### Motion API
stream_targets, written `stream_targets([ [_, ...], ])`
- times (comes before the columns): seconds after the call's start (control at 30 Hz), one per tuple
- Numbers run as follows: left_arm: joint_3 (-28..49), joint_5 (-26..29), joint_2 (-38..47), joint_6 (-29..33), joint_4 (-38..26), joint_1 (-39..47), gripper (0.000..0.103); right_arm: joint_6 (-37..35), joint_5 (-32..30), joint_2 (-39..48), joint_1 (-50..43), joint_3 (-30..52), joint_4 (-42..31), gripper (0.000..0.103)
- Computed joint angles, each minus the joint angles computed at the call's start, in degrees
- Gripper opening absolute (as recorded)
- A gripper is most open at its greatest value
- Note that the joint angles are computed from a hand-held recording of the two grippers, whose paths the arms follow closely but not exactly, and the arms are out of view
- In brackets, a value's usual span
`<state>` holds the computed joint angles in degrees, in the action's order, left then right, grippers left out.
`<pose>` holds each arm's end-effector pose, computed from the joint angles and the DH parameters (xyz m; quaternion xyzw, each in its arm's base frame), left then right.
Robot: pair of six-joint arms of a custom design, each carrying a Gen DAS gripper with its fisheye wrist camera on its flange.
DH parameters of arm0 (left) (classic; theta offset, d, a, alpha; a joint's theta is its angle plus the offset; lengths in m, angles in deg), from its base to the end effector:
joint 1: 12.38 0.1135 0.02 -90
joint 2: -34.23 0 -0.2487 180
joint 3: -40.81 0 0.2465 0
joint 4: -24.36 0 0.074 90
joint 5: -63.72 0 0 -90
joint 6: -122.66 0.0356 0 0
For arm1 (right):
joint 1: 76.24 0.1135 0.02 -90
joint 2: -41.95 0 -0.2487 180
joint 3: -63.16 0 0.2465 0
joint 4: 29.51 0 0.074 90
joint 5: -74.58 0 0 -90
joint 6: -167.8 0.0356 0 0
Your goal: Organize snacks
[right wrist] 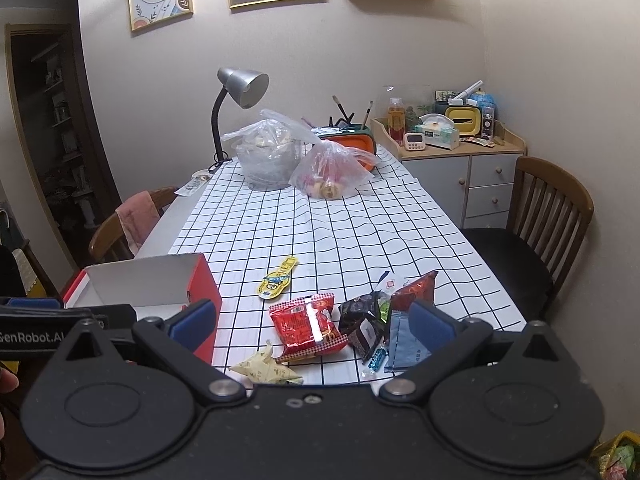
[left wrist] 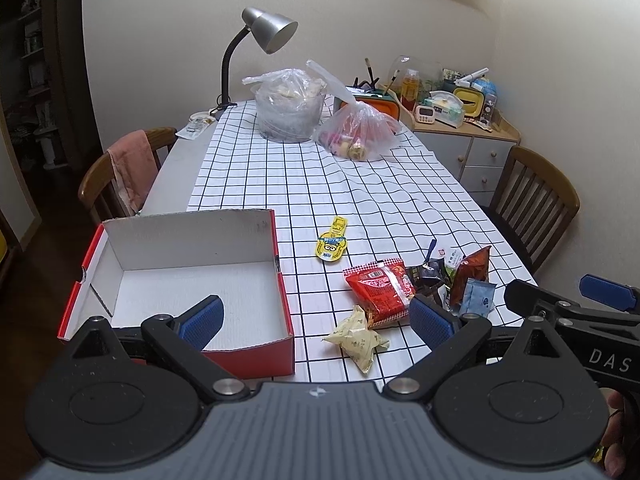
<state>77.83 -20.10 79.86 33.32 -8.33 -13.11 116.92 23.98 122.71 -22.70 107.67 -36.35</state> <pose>0.1719 -0.0060 0.1822 0.0333 0.9094 -0.0494 0.4117 0.1685 0.1900 0.1439 0.0247 0.8737 0.0575 0.4824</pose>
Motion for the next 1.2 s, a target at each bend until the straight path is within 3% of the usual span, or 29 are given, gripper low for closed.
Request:
stream_targets([
  [0.4,0.48,5.84,3.56,5.96,1.17,4.57,0.100,4.36,4.00,2.88,2.85,2.39,-3.09,0.103],
  [0.6,0.89,4.94,6.93,5.28,3.04,3.75,0.100,2.39,2.51,3.63,0.58,1.36,-0.92,0.103],
  [0.93,3.53,-1.71,17.45,1.87,9.03,-3.67,0.100,-8.99,-10.54,9.66,-13.10,-3.22,12.44,0.102],
  [1.2,4.64,-4.33,28.48,0.92,16.64,-8.78,0.100,-17.79,-19.99,21.30,-24.97,-2.65,22.78,0.100],
])
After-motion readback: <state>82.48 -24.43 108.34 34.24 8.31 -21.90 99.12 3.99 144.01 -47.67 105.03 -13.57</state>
